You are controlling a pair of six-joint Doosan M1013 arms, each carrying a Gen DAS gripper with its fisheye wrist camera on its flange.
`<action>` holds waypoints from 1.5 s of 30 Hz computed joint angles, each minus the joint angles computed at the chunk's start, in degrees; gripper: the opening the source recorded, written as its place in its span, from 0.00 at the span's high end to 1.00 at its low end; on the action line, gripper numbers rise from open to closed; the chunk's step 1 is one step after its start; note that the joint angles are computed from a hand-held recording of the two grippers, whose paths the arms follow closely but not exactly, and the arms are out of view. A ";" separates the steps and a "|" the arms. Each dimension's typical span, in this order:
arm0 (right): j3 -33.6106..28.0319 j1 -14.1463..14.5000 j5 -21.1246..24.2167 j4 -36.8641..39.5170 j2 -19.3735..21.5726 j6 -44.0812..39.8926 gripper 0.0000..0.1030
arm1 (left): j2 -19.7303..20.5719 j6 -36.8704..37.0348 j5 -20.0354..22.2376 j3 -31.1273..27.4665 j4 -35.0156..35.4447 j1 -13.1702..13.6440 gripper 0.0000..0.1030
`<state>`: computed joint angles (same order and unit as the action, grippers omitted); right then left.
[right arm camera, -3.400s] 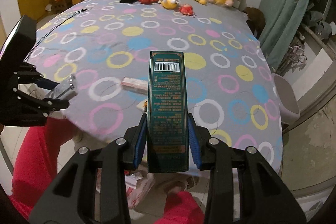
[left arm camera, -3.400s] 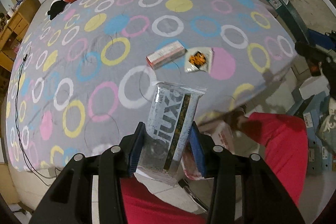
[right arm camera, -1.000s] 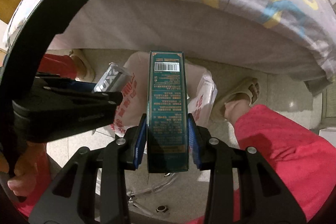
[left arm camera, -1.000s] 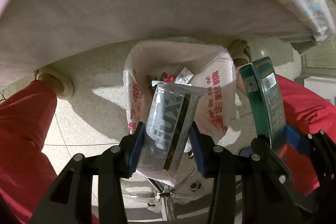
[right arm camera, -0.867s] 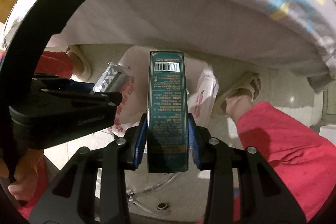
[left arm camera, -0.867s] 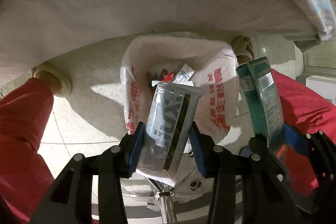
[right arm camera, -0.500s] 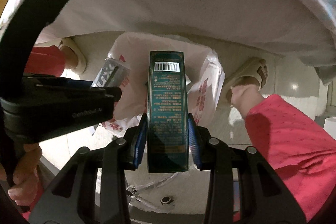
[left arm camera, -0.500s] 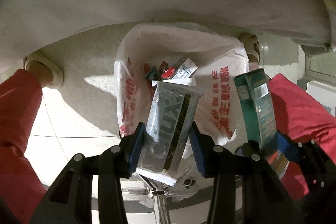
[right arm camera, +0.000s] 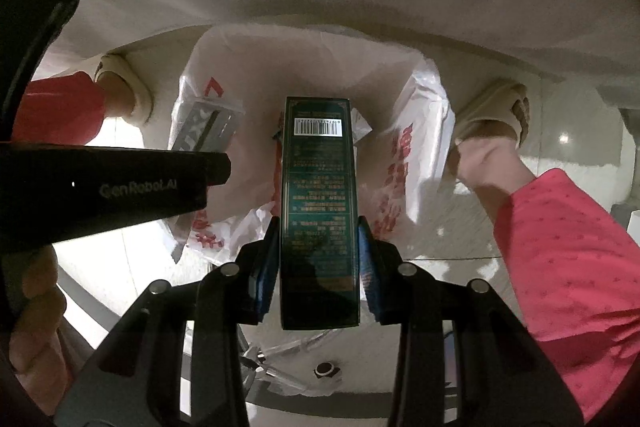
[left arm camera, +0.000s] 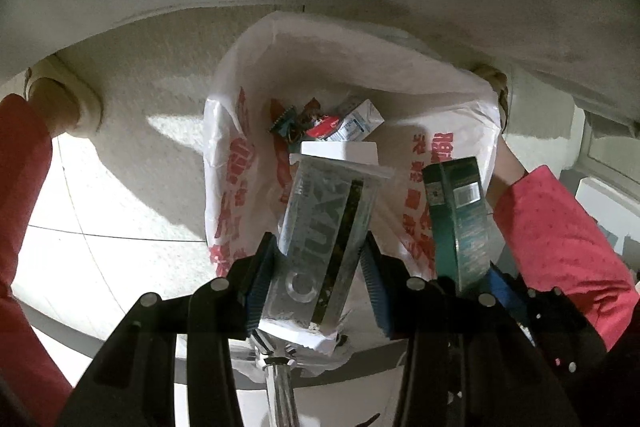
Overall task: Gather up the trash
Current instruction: 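Lift the silver packet and green box with both tools and carry them over the bag, then open both tools over the bag to drop the packet and box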
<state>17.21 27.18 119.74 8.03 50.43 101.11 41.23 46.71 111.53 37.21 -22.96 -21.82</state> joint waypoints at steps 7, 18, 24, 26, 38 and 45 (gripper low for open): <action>1.08 -0.10 1.05 1.26 0.37 0.94 0.65 | 0.52 -1.30 0.43 0.79 -1.28 0.07 0.59; 1.51 -0.17 2.13 2.29 0.86 1.84 0.65 | 0.99 -1.41 0.83 1.07 -2.63 0.19 0.59; 1.67 -0.02 2.16 2.44 0.98 1.74 0.65 | 1.02 -1.49 0.96 1.70 -3.50 0.19 0.58; 1.84 -0.09 2.04 2.88 0.96 1.87 0.65 | 1.06 -1.70 0.95 1.79 -4.04 0.20 0.56; 2.61 0.28 1.36 2.12 0.40 1.53 0.45 | 0.91 -2.46 2.31 1.68 -2.50 -0.11 0.34; 1.44 0.80 0.82 0.90 0.18 -0.03 0.42 | 0.82 -0.59 4.87 -0.65 1.58 -0.68 0.31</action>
<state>18.65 27.98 120.56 8.93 50.62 101.08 42.05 46.12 116.40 36.56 -21.39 -22.50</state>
